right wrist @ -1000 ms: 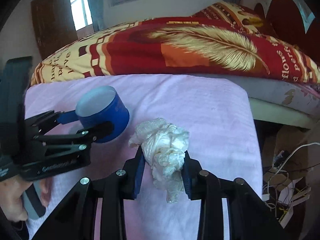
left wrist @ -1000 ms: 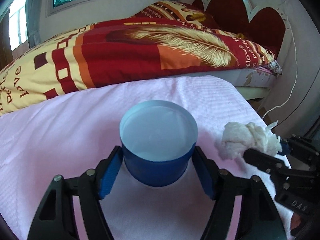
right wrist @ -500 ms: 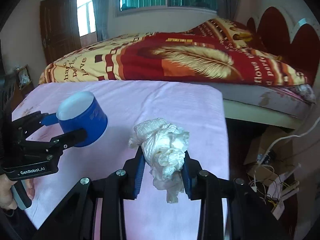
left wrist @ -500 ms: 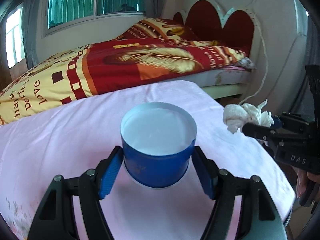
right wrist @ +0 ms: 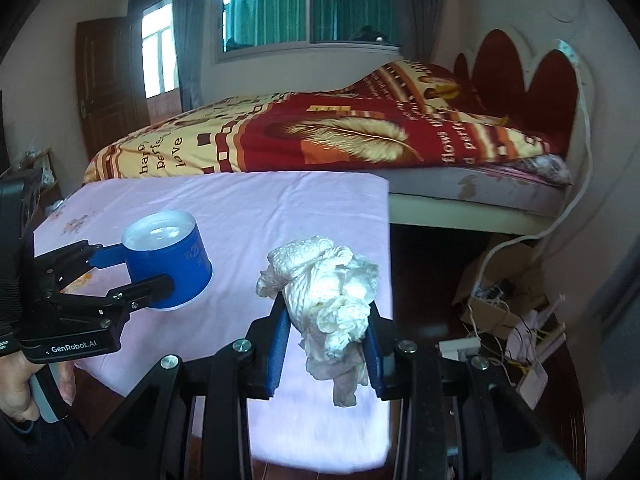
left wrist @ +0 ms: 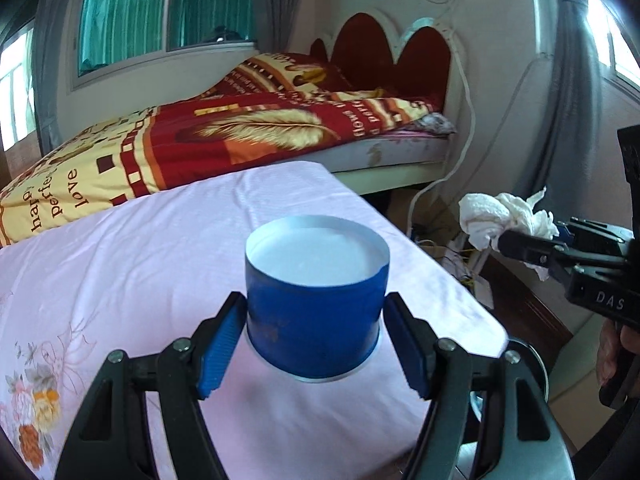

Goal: Collect trash
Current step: 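Lift and carry the blue cup and white tissue in both tools over the bucket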

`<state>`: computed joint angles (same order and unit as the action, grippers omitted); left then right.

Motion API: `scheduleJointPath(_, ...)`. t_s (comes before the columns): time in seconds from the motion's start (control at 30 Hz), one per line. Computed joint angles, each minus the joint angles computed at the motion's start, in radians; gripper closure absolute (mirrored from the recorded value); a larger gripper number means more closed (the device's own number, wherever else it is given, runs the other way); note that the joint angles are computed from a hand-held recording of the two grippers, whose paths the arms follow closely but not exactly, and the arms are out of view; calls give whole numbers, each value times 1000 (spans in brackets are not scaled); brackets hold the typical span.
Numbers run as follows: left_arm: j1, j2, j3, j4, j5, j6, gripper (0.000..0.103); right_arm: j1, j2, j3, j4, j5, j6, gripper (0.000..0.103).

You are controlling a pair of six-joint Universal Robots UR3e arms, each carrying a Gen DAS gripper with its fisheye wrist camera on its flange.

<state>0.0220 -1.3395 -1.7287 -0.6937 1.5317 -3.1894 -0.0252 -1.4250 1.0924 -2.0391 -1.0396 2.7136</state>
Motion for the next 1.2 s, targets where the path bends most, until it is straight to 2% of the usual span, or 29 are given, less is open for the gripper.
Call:
scheduleJointPath(0.2,-164,-20,7,22,78,-74,33,-167,-240,265,32,73,-100,68)
scheduleJointPath(0.37,-303,-134,55,90,152,-109,35,-325,-362,396,124,133,-213,67)
scheduleJointPath(0.4,-350,-192,102,79,209,-98,36,-360,-367,401,158,150,-232,67)
scheduleJointPath(0.47,-365,-237,134,87,171,-117,36,-425,-389,413,193,153,-282,67)
scheduleJointPath(0.53,-403,-288,179,91,176,-107,36,-521,-414,415,256,191,-351,67)
scheduleJointPath(0.7,-507,-440,362,65,158,-92,37,-714,-421,413,345,205,-444,67)
scheduleJointPath(0.9,-577,-552,477,39,119,-108,38,-878,-478,471,433,226,-554,67)
scheduleJointPath(1.17,-651,-672,580,-5,93,-126,42,-1023,-531,589,497,173,-721,67)
scheduleJointPath(1.2,-656,-690,595,-12,83,-128,57,-1030,-531,606,490,163,-734,67)
